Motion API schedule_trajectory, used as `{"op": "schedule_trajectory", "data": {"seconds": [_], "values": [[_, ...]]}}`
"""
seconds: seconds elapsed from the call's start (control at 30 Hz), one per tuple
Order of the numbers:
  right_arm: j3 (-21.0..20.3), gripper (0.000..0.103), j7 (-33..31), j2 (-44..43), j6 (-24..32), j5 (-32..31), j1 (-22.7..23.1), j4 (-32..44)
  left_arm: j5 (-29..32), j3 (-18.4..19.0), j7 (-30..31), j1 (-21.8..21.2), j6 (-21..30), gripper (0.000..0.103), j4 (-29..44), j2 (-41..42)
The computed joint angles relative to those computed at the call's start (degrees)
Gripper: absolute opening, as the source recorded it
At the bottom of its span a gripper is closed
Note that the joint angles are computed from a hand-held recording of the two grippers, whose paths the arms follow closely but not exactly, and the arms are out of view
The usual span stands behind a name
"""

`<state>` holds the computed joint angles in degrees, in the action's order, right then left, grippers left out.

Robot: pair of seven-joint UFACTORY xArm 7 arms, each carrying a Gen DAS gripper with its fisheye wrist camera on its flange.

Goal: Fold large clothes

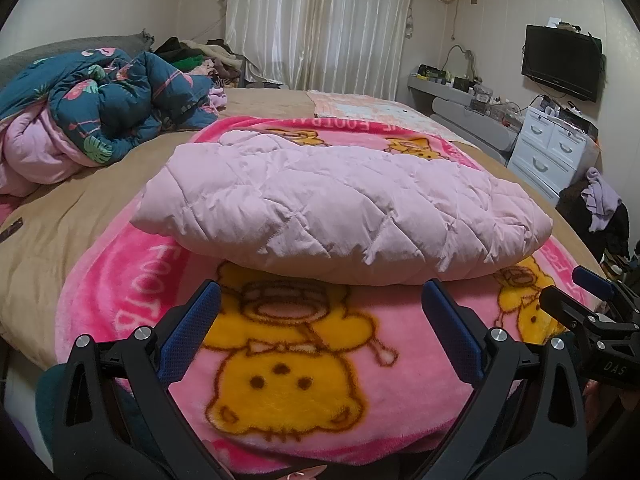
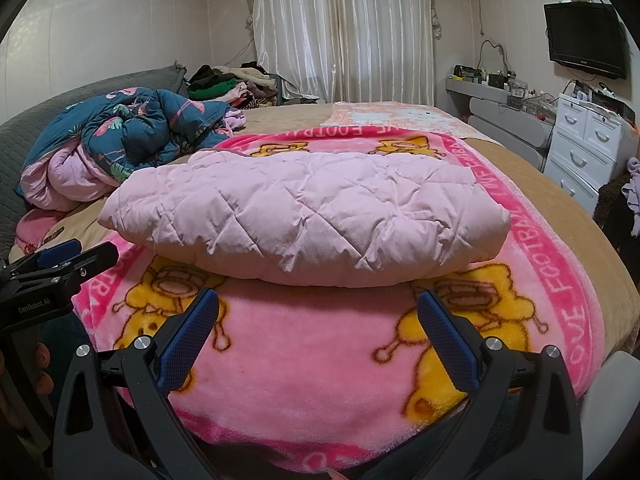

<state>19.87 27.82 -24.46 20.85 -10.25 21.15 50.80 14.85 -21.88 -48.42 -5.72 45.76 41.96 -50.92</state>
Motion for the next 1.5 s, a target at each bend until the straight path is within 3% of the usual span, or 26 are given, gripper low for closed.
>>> {"op": "schedule_trajectory", "data": {"seconds": [1.27, 1.5], "values": [[0.13, 0.099, 0.5, 0.09, 0.26, -0.63, -0.09, 0.12, 0.5, -0.25, -0.33, 0.04, 0.31, 0.094, 0.44, 0.68], [0.61, 0.099, 3.95, -2.14, 0.31, -2.11, -3.21, -1.49, 0.0, 1.1, 0.29, -0.63, 0.15, 0.094, -0.49, -0.01]]}}
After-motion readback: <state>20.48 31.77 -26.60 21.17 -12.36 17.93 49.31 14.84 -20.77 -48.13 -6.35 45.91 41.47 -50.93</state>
